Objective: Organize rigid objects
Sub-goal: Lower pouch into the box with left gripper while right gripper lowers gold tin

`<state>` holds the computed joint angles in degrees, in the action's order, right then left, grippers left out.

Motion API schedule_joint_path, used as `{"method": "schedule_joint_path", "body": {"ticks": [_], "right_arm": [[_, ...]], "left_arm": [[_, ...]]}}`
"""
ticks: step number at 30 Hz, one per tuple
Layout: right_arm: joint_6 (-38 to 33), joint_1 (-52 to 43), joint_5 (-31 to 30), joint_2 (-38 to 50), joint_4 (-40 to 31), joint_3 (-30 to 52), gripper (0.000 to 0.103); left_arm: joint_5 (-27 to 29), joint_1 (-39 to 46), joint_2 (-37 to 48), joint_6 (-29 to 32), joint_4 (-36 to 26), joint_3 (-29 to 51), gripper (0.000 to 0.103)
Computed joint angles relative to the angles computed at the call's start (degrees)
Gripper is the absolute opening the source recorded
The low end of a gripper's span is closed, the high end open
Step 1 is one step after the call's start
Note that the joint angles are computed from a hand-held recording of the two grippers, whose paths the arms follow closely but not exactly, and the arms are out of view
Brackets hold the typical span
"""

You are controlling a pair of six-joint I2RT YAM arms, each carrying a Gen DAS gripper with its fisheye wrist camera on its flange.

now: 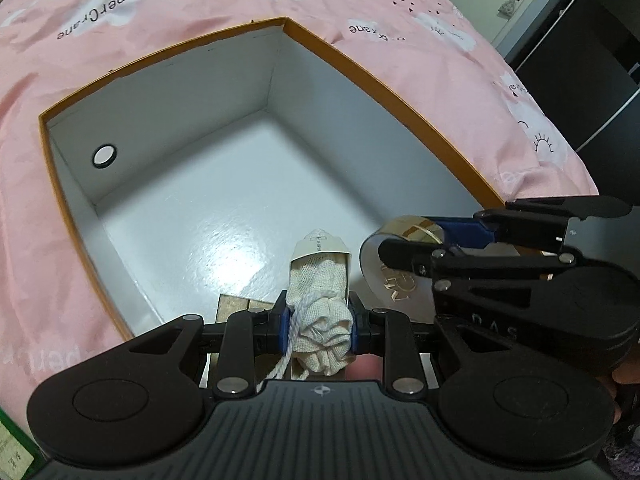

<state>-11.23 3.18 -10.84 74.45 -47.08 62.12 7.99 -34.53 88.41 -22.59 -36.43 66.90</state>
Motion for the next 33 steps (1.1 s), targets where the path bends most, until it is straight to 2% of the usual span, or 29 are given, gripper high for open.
{"method": "schedule_joint_path", "body": {"ticks": [8, 14, 19, 23, 28, 33], "right_arm": [[-0.61, -0.97, -0.1, -0.75, -1.11, -0.22, 0.028], [-0.32, -1.52, -0.6, -0.54, -1.68, -0.16, 0.028], [-0.57, -0.97, -1.03, -0.44, -2.02, 0.03, 0.028], [-0.96, -1.05, -0.52, -0.26, -1.78, 0.11, 0.028], [-0.47, -0.56, 0.16, -0.23, -1.64, -0.21, 0.028], [0.0, -0.34, 0.42, -0.07, -1.44, -0.33, 0.028]], "left_arm": [[5.11, 1.71, 0.37, 2.37, 2.03, -0.61, 0.03], [8.69, 3.86, 1.99, 1.18, 1.79, -0.37, 0.03], [1.81, 0.63, 3.94, 1.27, -1.2, 1.83, 0.031], [-0.31, -0.15, 2.84, 1.02, -0.73, 1.41, 0.033], [-7.56, -1.6, 0.03, 1.51, -0.44, 0.9, 0.035], [-8.47, -0.68, -4.42, -0.18, 2.75, -2.12, 0.035]]}}
